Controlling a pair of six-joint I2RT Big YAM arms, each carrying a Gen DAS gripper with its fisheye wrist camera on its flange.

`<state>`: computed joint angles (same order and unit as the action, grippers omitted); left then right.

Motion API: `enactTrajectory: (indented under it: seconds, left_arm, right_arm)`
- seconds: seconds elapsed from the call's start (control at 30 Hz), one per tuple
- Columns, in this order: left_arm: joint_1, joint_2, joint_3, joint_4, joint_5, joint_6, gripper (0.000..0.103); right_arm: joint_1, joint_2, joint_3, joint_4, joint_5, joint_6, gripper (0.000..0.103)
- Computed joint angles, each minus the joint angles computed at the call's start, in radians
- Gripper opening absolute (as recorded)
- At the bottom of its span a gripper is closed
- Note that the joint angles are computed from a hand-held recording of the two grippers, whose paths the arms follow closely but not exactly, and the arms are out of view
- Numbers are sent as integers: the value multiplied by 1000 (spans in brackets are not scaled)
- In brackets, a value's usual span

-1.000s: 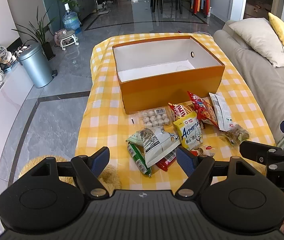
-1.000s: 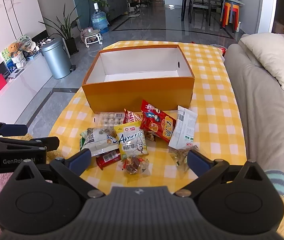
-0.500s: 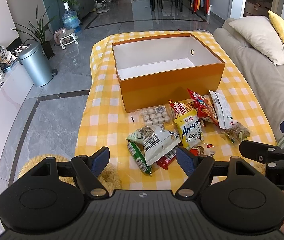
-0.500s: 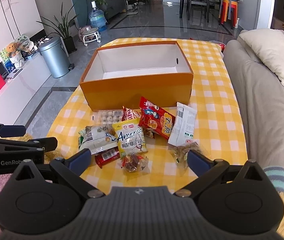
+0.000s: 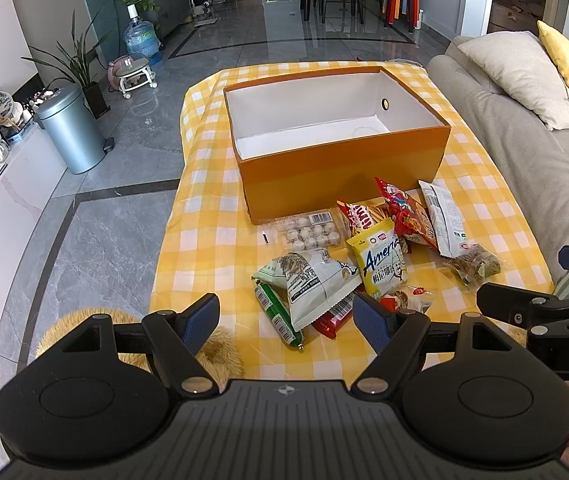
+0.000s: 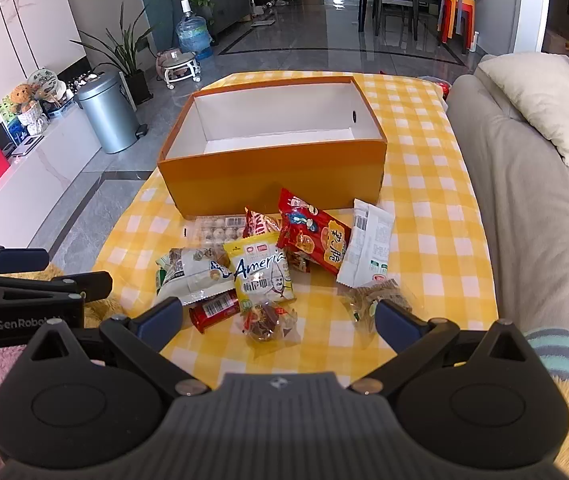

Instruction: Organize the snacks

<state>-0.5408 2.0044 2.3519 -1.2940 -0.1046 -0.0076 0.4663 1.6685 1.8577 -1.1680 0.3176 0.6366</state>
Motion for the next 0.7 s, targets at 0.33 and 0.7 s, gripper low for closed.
enactTrajectory:
  seconds: [0.33, 0.7]
  left_arm:
    - [0, 3, 4, -4, 0, -2, 89]
    - [-1, -4, -13, 6, -1, -1, 89]
  right_arm:
    - [-2, 4, 1, -7, -8, 10, 99]
    - [-3, 5, 4, -14, -13, 17, 99]
